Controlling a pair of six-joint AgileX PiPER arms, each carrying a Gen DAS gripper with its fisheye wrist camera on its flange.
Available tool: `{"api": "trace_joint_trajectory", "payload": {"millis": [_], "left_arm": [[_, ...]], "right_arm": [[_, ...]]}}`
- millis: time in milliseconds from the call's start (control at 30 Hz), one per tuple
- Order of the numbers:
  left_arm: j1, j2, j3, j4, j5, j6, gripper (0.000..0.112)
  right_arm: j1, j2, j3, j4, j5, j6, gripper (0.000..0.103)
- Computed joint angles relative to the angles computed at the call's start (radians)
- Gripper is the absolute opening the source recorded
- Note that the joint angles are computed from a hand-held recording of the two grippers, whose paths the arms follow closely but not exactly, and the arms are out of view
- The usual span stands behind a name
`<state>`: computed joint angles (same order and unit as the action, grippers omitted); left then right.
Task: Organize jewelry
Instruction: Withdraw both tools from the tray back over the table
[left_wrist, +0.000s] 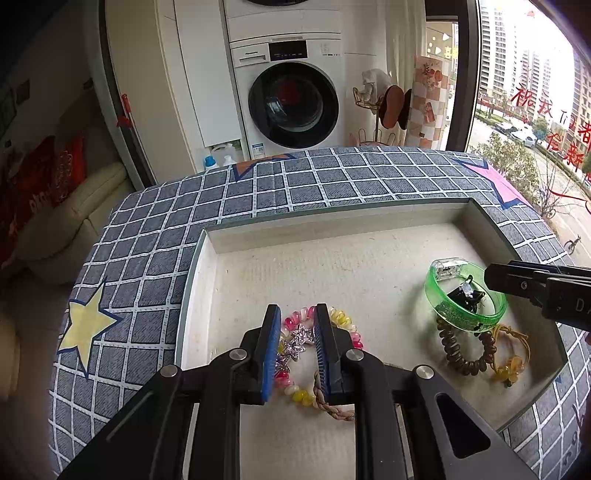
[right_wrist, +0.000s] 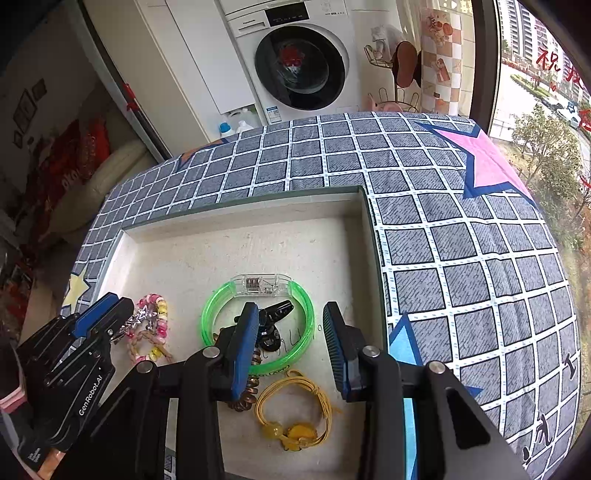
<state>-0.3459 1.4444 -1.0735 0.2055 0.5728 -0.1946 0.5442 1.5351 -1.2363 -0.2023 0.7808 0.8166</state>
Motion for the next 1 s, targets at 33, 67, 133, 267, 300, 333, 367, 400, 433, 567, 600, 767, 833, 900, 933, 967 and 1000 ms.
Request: {"api": "trace_joint_trajectory", "payload": {"millis": [33, 67, 133, 267, 300, 333, 367, 400, 433, 567, 600, 767, 833, 900, 933, 967, 1000], "left_arm": [[0.003, -0.005, 0.000, -0.014, 0.003, 0.014, 0.031], [0.005, -0.011, 0.002, -0.023, 0.007, 0.023, 0.037], [0.001, -0.026, 0.011, 0.006, 0.010, -0.012, 0.101], [-0.004, -0.091, 0.052, 0.039, -0.016, -0.053, 0.103], [-0.005, -0.099, 0.052, 0.031, -0.006, -0.042, 0.103], [-0.009, -0.112, 0.057, 0.037, 0.001, -0.043, 0.103], [-0.015, -0.129, 0.065, 0.049, 0.007, -0.050, 0.103], [-0.019, -0.147, 0.074, 0.055, 0.014, -0.053, 0.103], [-0.021, -0.165, 0.082, 0.053, 0.024, -0.049, 0.103], [-0.015, -0.257, 0.117, 0.002, 0.074, -0.003, 0.103], [-0.019, -0.285, 0.132, -0.007, 0.087, 0.000, 0.103], [0.002, -0.430, 0.206, -0.075, 0.159, 0.049, 0.103], [-0.003, -0.482, 0.238, -0.066, 0.191, 0.030, 0.103], [-0.027, -0.527, 0.265, -0.043, 0.226, -0.016, 0.103], [-0.045, -0.546, 0.279, -0.030, 0.243, -0.045, 0.103], [-0.046, -0.569, 0.293, -0.037, 0.258, -0.051, 0.103], [-0.058, -0.590, 0.304, -0.032, 0.275, -0.070, 0.103]], "right_arm": [[0.005, -0.009, 0.003, -0.001, 0.000, 0.005, 0.040], [0.012, -0.018, 0.009, -0.006, 0.000, 0.012, 0.040], [0.027, -0.036, 0.017, -0.013, 0.003, 0.024, 0.040], [0.057, -0.075, 0.038, -0.026, 0.009, 0.052, 0.040], [0.066, -0.084, 0.043, -0.030, 0.011, 0.061, 0.040], [0.075, -0.094, 0.047, -0.034, 0.014, 0.070, 0.040], [0.083, -0.104, 0.051, -0.035, 0.017, 0.075, 0.040], [0.093, -0.114, 0.057, -0.038, 0.019, 0.083, 0.041], [0.104, -0.127, 0.065, -0.044, 0.020, 0.092, 0.042], [0.165, -0.186, 0.107, -0.078, 0.027, 0.159, 0.053], [0.182, -0.201, 0.117, -0.085, 0.032, 0.176, 0.054], [0.294, -0.275, 0.156, -0.147, 0.094, 0.281, 0.068], [0.340, -0.307, 0.177, -0.167, 0.112, 0.323, 0.085], [0.392, -0.339, 0.199, -0.197, 0.130, 0.387, 0.085], [0.416, -0.351, 0.209, -0.205, 0.140, 0.415, 0.085], [0.438, -0.364, 0.220, -0.213, 0.149, 0.444, 0.085], [0.460, -0.376, 0.230, -0.219, 0.156, 0.470, 0.085]]}}
